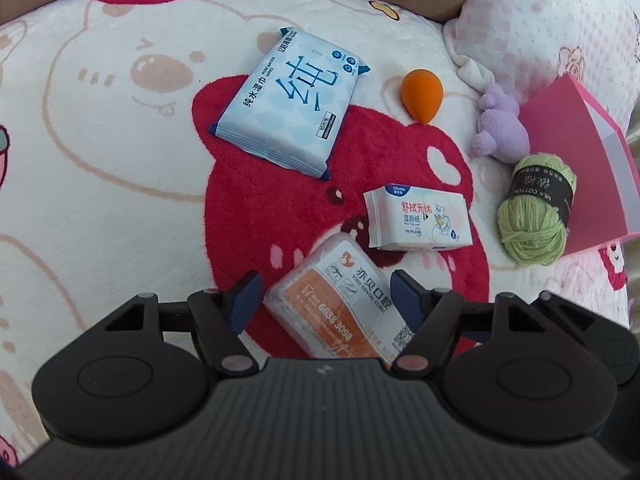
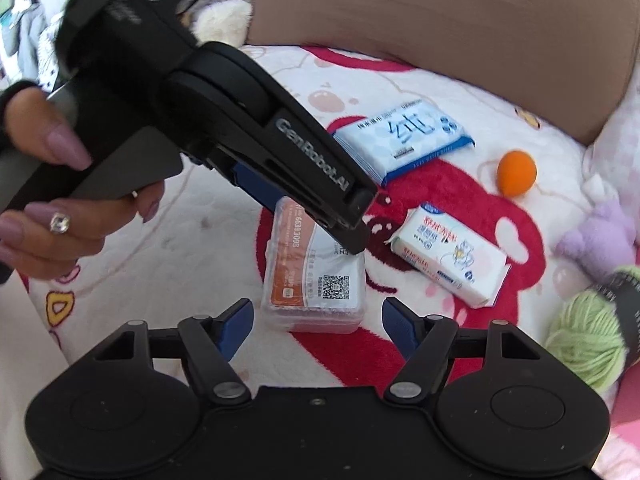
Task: Organize objects
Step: 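Move the left gripper down onto the orange-and-white dental floss box, then close the left gripper on the dental floss box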
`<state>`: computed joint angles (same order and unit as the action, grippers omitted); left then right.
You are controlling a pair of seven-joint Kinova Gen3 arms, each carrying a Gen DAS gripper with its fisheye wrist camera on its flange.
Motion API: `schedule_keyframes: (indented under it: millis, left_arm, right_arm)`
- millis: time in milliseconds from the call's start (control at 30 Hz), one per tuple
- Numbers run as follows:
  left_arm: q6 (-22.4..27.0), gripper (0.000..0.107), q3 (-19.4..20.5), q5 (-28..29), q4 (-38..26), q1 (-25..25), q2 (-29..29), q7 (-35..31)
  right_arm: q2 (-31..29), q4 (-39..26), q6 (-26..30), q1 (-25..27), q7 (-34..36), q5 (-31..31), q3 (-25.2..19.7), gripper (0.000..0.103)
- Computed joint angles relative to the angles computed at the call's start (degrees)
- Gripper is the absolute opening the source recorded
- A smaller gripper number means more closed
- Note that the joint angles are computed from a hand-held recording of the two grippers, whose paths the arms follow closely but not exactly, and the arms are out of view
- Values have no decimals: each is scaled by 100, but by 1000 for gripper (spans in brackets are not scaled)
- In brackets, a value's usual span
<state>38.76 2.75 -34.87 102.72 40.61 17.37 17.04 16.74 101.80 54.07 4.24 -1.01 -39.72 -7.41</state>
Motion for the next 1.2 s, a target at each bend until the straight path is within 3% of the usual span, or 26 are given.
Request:
schedule_keyframes:
  millis: [167,200,367,467,600,733,833,933,1100,1200]
  left_arm:
    - [-187,71,-50,-77,110,3,-16,134]
    - [-314,71,-71,-93,175,-8,-35,196]
    - [-883,71,-300,-392,558,106,-169,877]
    - [-1270,69,-288,-468,687,63,-208,933]
    - [-1367,67,-137,-141,484,-3,-85,418]
    - [-1320,59,-165,176,282,80,21,50]
    - [-1556,52,-364,201,346,248,15,145]
    - [-2001,51,-530,309,463,326,6,216]
    - [-2675,51,-667,850,609,326,32,-42]
    - [-2721,50,-677,1144,554,346,65,-261]
  right_arm:
    - [170,-102,119,13,-177,-9,-10,71]
    - [155,-48,50,31,-113,-38,-30,67]
    - [31,213,-151,215,417,-390,-87,65]
    - [-61,274,-140,291,698,-427,-27,65]
    - [-52,155,44,350,632,-259,154,65]
    - [13,-3,41,343,40,-106,287,64]
    - [114,-175,80,394,-281,-48,290,64]
    - [138,-215,232,497,-316,-132,334,66]
    - [632,-864,1129,884,-960,-231,130,70]
    - [503,-627,903,856,-848,-329,209,75]
